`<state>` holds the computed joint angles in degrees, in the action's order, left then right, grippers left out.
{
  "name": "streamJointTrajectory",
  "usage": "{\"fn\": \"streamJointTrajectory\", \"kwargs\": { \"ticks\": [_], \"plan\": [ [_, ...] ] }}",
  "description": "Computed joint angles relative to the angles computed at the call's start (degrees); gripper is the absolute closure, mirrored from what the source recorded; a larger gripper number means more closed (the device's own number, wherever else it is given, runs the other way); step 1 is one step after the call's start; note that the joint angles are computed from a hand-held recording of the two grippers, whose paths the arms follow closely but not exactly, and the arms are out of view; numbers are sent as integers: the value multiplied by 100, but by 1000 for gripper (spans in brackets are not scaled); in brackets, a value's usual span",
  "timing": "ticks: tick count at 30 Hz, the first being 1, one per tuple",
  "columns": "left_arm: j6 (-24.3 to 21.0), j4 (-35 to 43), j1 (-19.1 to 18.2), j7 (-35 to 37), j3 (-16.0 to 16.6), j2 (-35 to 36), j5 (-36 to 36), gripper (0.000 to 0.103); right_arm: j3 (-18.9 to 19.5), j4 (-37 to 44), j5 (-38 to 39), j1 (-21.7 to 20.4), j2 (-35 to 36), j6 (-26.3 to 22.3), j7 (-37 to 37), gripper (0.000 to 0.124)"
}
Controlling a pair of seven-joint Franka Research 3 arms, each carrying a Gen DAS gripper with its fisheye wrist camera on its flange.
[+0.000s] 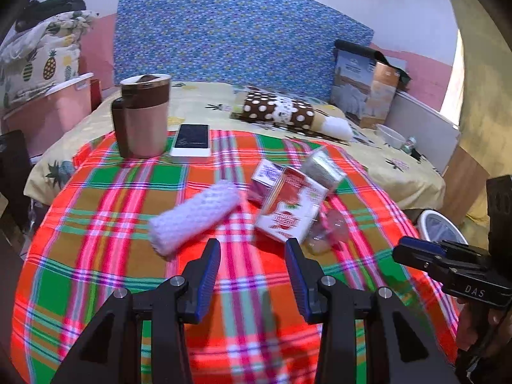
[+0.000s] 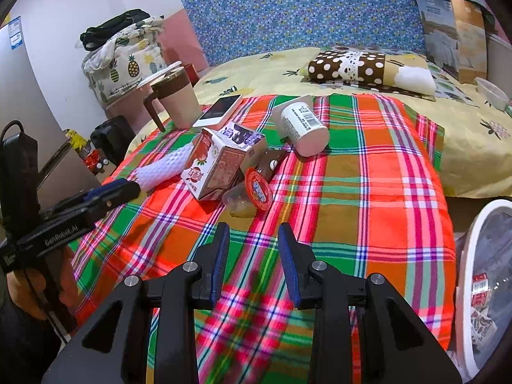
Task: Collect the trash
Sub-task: 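Move both tools back over the cloth toward the foam sleeve and red-lidded cup, then grasp the white foam net sleeve with the left tool while the right tool grasps the red-lidded cup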
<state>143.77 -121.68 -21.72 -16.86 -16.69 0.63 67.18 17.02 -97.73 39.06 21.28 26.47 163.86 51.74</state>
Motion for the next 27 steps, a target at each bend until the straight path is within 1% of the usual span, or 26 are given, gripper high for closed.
{"fn": "streamJointTrajectory", "kwargs": {
  "ticks": [3, 9, 10, 11, 13, 16, 19, 22, 27],
  "plan": [
    [-7, -61, 67, 164, 51, -55, -49, 61, -83, 167, -127, 82, 126, -82, 142, 90],
    [162, -96, 270, 541, 167, -20, -119, 61, -151, 497, -383, 171, 369, -163, 364, 90],
    [205, -90, 304, 605, 189, 2, -128, 61, -138, 552, -404, 164, 412, -177, 371, 86],
    [228, -85, 336, 660, 211, 29, -135, 61, -139, 612, -432, 169, 456, -202, 399, 76],
    [284, -67, 401, 829, 261, 98, -226, 61, -147, 722, -488, 180, 534, -265, 466, 69],
    [319, -8, 455, 1108, 312, 218, -336, 61, -215, 880, -639, 242, 646, -345, 596, 69],
    [244, 85, 467, 1492, 348, 352, -601, 61, -231, 1059, -772, 262, 765, -492, 666, 69],
    [274, 97, 477, 1592, 405, 392, -654, 61, -331, 1239, -983, 359, 889, -619, 785, 69],
    [296, 144, 503, 1837, 461, 497, -854, 57, -366, 1588, -1152, 391, 1124, -886, 918, 69]
  ]
}}
